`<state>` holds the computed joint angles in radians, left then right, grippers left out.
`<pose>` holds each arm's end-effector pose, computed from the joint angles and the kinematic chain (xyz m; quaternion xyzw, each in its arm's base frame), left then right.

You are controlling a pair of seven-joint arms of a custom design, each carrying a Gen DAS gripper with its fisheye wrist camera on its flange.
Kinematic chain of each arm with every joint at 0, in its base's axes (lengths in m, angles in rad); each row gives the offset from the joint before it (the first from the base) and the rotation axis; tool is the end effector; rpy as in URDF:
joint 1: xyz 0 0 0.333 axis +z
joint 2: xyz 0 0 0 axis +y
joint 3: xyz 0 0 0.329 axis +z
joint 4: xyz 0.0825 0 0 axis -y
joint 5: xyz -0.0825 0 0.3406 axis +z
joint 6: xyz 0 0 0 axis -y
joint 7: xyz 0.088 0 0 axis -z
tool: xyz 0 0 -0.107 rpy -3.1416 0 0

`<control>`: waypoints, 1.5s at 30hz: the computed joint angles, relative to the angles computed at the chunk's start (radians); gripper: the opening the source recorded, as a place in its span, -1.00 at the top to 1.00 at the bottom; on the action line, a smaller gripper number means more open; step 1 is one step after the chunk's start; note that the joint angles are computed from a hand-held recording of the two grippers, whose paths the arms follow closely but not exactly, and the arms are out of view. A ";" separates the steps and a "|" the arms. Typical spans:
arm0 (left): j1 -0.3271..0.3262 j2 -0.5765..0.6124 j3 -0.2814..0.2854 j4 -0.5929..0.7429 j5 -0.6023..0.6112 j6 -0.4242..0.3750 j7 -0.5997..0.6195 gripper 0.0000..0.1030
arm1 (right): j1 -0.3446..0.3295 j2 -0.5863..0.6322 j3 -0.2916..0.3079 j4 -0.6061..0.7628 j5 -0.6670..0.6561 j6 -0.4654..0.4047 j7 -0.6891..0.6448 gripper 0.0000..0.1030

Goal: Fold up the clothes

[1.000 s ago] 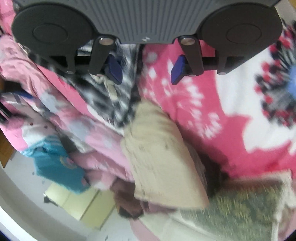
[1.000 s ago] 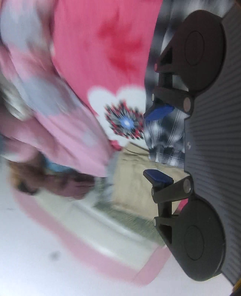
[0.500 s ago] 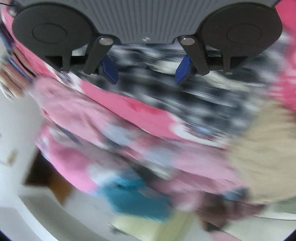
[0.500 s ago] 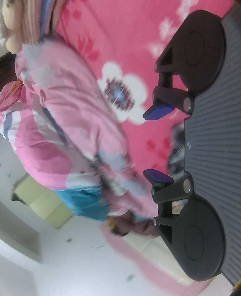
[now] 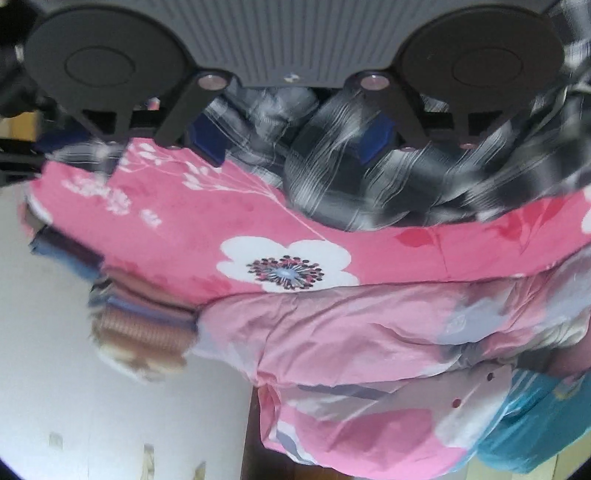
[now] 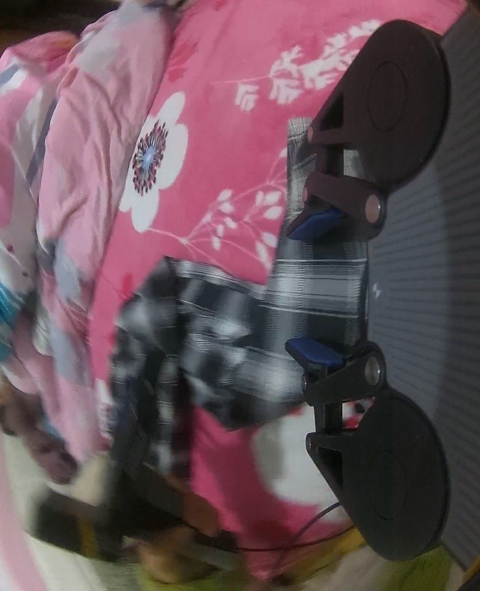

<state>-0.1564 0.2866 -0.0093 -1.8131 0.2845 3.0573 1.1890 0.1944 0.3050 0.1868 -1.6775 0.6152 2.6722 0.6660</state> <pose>0.6320 -0.1273 0.5323 -0.6101 0.6435 -0.3613 0.2884 0.6208 0.2122 0.5317 -0.8485 0.3439 -0.1546 0.3713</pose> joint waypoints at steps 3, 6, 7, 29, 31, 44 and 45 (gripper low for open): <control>-0.125 0.063 0.138 0.103 0.153 -0.065 -0.136 -0.15 | -0.019 0.009 0.014 0.001 0.033 -0.007 -0.041 -0.08; -0.148 0.110 0.160 0.191 0.252 -0.142 -0.189 0.20 | -0.038 0.022 0.017 0.019 0.085 -0.030 -0.046 0.76; -0.145 0.120 0.153 0.213 0.269 -0.176 -0.194 0.49 | -0.043 0.025 0.016 0.024 0.099 -0.036 -0.043 0.94; -0.069 0.308 0.033 0.554 0.214 -0.498 -0.038 0.17 | -0.130 0.075 -0.015 0.076 0.250 -0.149 0.230 -0.17; -0.070 0.312 0.047 0.560 0.213 -0.498 -0.085 0.64 | -0.133 0.056 0.000 0.049 0.266 -0.164 0.158 0.52; 0.078 0.101 -0.018 0.260 0.026 -0.063 -0.206 0.88 | -0.167 0.221 0.052 0.436 0.288 0.061 0.056 0.84; 0.090 0.081 -0.027 0.227 0.006 -0.024 -0.187 0.88 | -0.173 0.225 0.056 0.456 0.330 0.084 -0.017 0.84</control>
